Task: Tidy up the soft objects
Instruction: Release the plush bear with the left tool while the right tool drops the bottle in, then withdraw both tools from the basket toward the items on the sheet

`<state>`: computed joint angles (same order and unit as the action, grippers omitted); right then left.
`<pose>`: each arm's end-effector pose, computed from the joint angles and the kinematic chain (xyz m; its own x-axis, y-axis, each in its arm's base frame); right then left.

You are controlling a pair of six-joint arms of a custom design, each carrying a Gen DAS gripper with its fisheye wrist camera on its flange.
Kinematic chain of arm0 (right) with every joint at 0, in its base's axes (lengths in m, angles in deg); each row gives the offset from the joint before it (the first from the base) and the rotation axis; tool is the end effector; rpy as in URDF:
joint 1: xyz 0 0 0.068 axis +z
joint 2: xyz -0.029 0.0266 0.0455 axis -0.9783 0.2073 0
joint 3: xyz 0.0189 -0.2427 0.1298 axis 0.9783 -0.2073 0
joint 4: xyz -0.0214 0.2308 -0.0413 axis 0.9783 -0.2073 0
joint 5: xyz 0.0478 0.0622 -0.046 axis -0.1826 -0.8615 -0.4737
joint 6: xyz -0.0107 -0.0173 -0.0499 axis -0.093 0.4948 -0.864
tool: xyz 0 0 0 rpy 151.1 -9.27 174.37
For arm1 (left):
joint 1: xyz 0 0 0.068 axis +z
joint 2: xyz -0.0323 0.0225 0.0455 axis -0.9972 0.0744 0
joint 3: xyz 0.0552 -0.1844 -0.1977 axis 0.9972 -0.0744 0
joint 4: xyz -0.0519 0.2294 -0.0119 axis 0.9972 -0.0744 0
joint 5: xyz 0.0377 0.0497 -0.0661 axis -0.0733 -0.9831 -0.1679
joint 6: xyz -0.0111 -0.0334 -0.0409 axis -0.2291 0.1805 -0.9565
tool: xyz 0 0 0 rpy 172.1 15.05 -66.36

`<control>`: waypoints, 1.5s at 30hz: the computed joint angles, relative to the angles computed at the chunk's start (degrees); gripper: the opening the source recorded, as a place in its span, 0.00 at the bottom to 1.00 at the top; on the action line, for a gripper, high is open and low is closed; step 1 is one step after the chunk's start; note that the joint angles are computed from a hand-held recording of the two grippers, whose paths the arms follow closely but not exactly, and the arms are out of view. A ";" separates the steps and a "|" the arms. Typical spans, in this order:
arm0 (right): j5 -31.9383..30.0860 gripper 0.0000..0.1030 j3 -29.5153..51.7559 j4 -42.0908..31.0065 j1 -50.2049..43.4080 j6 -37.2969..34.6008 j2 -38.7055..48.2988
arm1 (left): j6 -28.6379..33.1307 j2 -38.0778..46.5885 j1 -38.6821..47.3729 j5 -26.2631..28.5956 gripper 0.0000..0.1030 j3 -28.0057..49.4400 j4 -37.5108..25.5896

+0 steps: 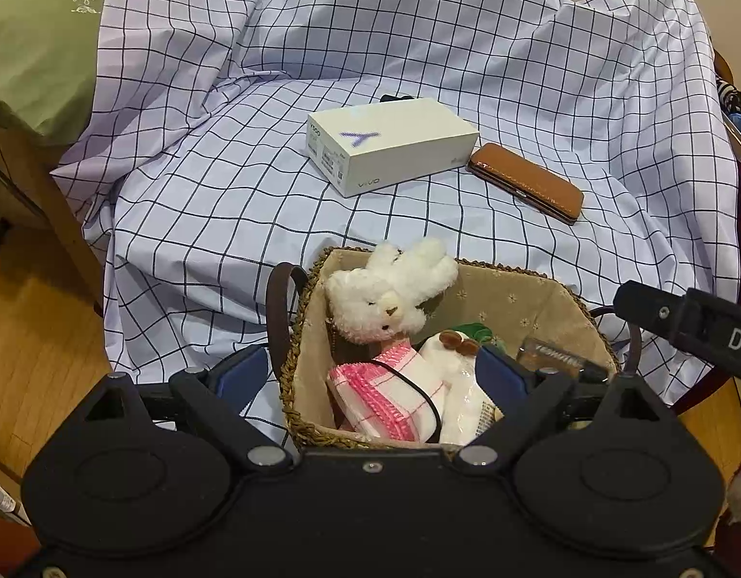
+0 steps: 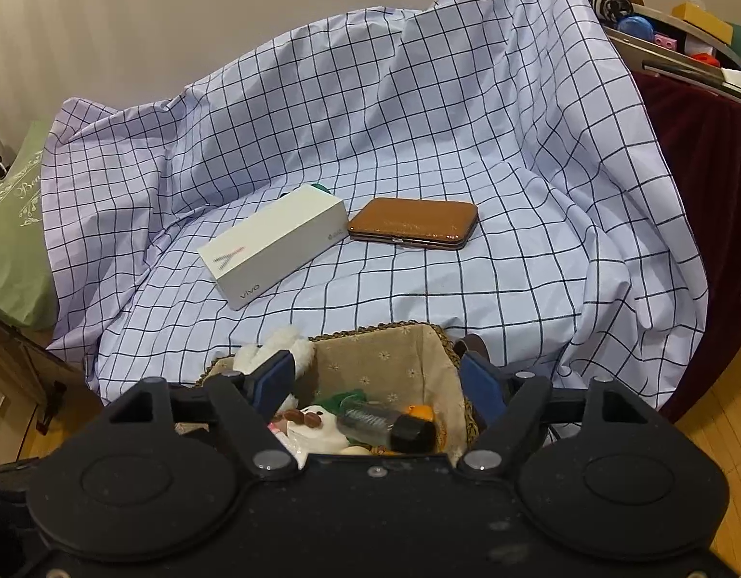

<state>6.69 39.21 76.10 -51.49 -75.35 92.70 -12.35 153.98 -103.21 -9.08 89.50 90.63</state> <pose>0.3066 0.1563 0.0691 -0.6655 -0.0718 -0.7429 -0.3538 0.9068 0.2293 0.2365 -0.0598 0.0754 -0.6286 -0.4235 -0.6523 -0.4543 0.8807 -0.1340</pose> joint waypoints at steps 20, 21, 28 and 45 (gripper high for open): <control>2.40 0.73 1.61 -3.95 -0.16 0.69 0.99 | 0.57 0.36 -0.79 -1.63 0.88 0.33 -0.70; 2.42 0.73 1.69 -4.05 -0.12 0.68 1.06 | 0.59 0.41 -0.84 -1.73 0.88 0.38 -0.75; 2.23 0.74 2.37 -5.16 -0.23 0.54 1.60 | 0.62 0.80 -0.98 -2.08 0.88 0.58 -0.85; 1.44 0.74 6.38 -8.78 -1.72 0.29 3.22 | 4.46 2.68 0.54 -1.69 0.88 4.56 -3.30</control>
